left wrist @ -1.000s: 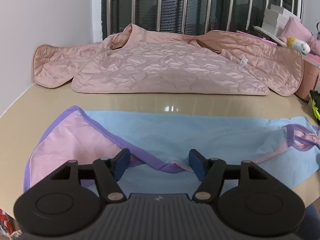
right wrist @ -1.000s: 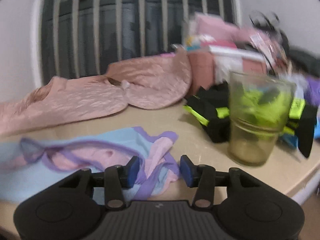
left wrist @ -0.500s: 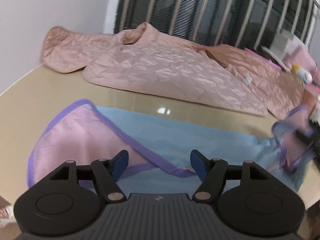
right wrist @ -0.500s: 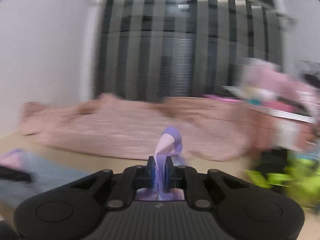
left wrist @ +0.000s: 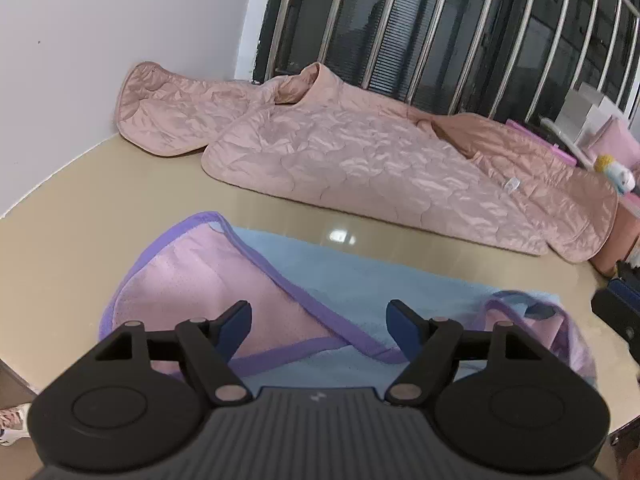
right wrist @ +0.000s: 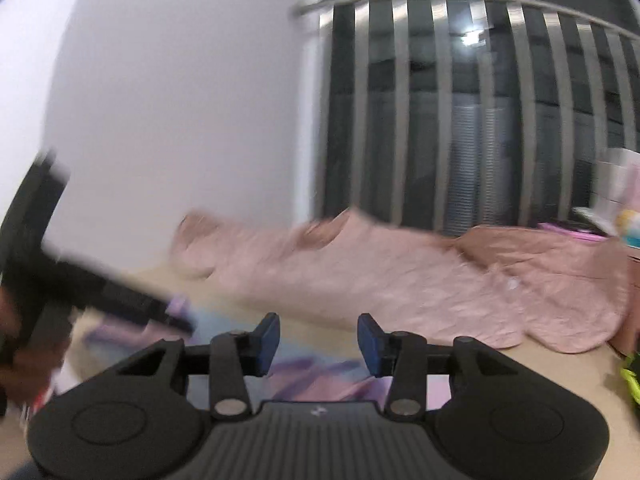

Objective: Fold clothes

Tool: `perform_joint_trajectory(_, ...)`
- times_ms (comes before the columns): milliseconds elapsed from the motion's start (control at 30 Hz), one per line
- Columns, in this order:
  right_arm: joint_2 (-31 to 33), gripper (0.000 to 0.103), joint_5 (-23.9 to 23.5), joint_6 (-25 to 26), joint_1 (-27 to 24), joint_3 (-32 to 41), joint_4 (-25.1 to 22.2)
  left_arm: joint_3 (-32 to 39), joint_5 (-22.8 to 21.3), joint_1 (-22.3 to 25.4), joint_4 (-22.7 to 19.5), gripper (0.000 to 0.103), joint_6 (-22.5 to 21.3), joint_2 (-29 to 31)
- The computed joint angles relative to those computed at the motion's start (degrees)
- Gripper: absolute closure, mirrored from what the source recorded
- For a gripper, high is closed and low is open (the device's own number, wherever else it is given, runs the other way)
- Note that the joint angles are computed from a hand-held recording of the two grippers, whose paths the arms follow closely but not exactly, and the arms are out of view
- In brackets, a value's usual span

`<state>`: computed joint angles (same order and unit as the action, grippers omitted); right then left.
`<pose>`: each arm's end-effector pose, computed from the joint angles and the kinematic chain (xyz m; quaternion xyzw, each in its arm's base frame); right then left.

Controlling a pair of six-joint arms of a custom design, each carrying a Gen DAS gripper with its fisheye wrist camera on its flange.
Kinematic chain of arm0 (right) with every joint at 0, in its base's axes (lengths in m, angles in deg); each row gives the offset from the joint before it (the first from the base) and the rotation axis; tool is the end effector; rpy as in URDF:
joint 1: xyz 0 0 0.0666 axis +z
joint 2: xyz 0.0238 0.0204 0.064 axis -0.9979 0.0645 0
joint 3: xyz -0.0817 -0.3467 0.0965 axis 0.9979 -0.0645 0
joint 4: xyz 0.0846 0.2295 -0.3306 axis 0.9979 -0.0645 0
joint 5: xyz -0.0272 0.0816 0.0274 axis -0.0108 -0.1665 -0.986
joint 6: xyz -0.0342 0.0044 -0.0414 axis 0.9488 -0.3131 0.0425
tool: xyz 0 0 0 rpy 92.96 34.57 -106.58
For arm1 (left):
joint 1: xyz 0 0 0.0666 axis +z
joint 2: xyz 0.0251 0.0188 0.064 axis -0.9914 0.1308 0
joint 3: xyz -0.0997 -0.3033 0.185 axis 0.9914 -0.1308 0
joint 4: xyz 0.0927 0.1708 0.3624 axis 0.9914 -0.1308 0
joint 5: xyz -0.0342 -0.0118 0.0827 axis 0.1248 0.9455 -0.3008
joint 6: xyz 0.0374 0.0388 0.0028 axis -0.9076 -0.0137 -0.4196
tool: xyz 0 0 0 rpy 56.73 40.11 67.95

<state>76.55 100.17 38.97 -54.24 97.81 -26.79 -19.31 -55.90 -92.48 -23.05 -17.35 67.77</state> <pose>0.4107 0.2390 0.2437 -0.0392 0.7854 0.0376 0.6166 0.5231 -0.0977 0.2613 0.0423 0.8947 -0.1326 0.4243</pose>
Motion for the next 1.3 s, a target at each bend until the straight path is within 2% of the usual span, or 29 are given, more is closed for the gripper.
perform_joint_trajectory(33, 0.38, 0.068, 0.51, -2.69, -0.81, 0.80, -2.68, 0.16, -0.75, -0.15, -0.33, 0.028, 0.11, 0.20)
perform_joint_trajectory(67, 0.80, 0.078, 0.92, -5.39, -1.63, 1.66, -5.44, 0.35, -1.02, -0.11, -0.83, 0.028, 0.31, 0.38)
perform_joint_trajectory(100, 1.46, 0.081, -0.07, -8.15, -2.62, 2.56, -8.84, 0.50, -1.25, -0.07, -1.29, 0.028, 0.48, 0.52)
perform_joint_trajectory(167, 4.04, 0.082, -3.89, -8.89, -3.60, 4.93, -14.68, 0.46, -1.31, 0.00, -1.65, 0.028, 0.51, 0.43)
perform_joint_trajectory(267, 5.35, 0.078, -0.35, -2.19, -1.86, 5.26, -14.61, -0.03, -1.85, -0.24, -0.98, 0.026, -0.60, -0.13)
perform_joint_trajectory(333, 4.21, 0.073, -0.23, -1.77, -1.82, 4.61, -13.27, -0.34, -4.28, -0.50, -0.24, 0.026, -1.14, -0.43)
perform_joint_trajectory(400, 2.96, 0.063, -0.33, -1.62, -1.87, 3.86, -11.67, -0.61, -9.34, -0.66, 0.19, 0.026, -1.26, -0.73)
perform_joint_trajectory(433, 2.41, 0.054, -0.17, -1.57, -2.18, 3.67, -11.43, -0.73, -12.91, -0.70, 0.07, 0.026, -0.98, -0.92)
perform_joint_trajectory(467, 1.86, 0.052, 0.02, -1.53, -2.56, 3.50, -11.30, -1.02, -17.00, -0.65, 0.19, 0.024, -0.73, -1.14)
perform_joint_trajectory(500, 1.03, 0.052, 0.97, -1.53, -2.65, 3.21, -12.30, -1.67, -21.92, -0.70, 1.23, 0.019, -0.79, -1.33)
perform_joint_trajectory(567, 0.74, 0.052, 2.28, -1.90, -3.71, 3.89, -15.57, -2.87, -32.38, -0.93, 3.72, 0.015, -2.04, -1.20)
perform_joint_trajectory(600, 0.82, 0.052, 2.80, -2.38, -4.27, 4.23, -17.30, -2.98, -35.32, -0.89, 3.96, 0.015, -3.30, -0.86)
perform_joint_trajectory(667, 1.22, 0.052, 3.57, -5.09, -5.11, 4.92, -20.05, -2.61, -37.25, -0.44, 2.50, 0.016, -4.58, -0.18)
perform_joint_trajectory(733, 1.50, 0.053, 1.75, -7.74, -6.28, 5.25, -21.16, -2.51, -35.77, -0.01, 1.41, 0.020, -3.72, -0.01)
perform_joint_trajectory(800, 1.88, 0.057, 0.42, -8.27, -6.63, 5.37, -21.57, -2.56, -32.39, 0.19, 1.54, 0.048, -4.45, 0.14)
perform_joint_trajectory(867, 2.62, 0.065, 0.92, -7.36, -5.99, 5.96, -22.70, -2.85, -32.66, -0.49, 4.01, 0.062, -7.17, 0.80)
perform_joint_trajectory(900, 2.91, 0.069, 1.32, -6.84, -5.55, 6.21, -23.26, -2.75, -33.74, -0.91, 5.48, 0.065, -8.77, 1.46)
perform_joint_trajectory(933, 3.26, 0.074, 2.27, -6.48, -4.95, 6.64, -24.13, -2.58, -34.88, -1.31, 6.98, 0.065, -10.42, 2.21)
perform_joint_trajectory(1000, 4.02, 0.074, 4.35, -5.87, -3.72, 7.62, -26.00, -1.93, -37.24, -1.78, 10.41, 0.066, -13.97, 4.31)
perform_joint_trajectory(1033, 4.14, 0.075, 5.50, -4.91, -3.13, 7.91, -26.72, -0.93, -38.19, -1.71, 11.25, 0.066, -15.10, 5.58)
perform_joint_trajectory(1067, 4.11, 0.074, 6.34, -3.95, -2.68, 8.26, -27.69, 0.32, -38.59, -1.51, 10.31, 0.066, -14.77, 6.33)
perform_joint_trajectory(1133, 2.57, 0.074, 5.48, -2.44, -2.44, 8.30, -28.37, 1.39, -35.18, -0.44, 6.54, 0.058, -10.16, 5.30)
perform_joint_trajectory(1167, 1.47, 0.073, 4.28, -1.45, -2.65, 8.25, -28.02, 0.34, -32.37, 0.38, 6.03, 0.051, -7.35, 3.70)
perform_joint_trajectory(1233, 1.27, 0.070, -0.21, 3.82, -3.83, 11.50, -28.76, -1.18, -29.61, 1.29, 3.08, 0.046, -2.61, 1.07)
perform_joint_trajectory(1267, 1.40, 0.062, -2.61, 6.43, -4.45, 13.42, -29.41, -1.70, -28.53, 1.62, 1.07, 0.044, -0.25, -0.05)
perform_joint_trajectory(1300, 3.11, 0.060, -7.38, 9.96, -5.37, 17.00, -31.27, -2.20, -27.39, 1.98, -0.89, 0.044, 2.05, -1.17)
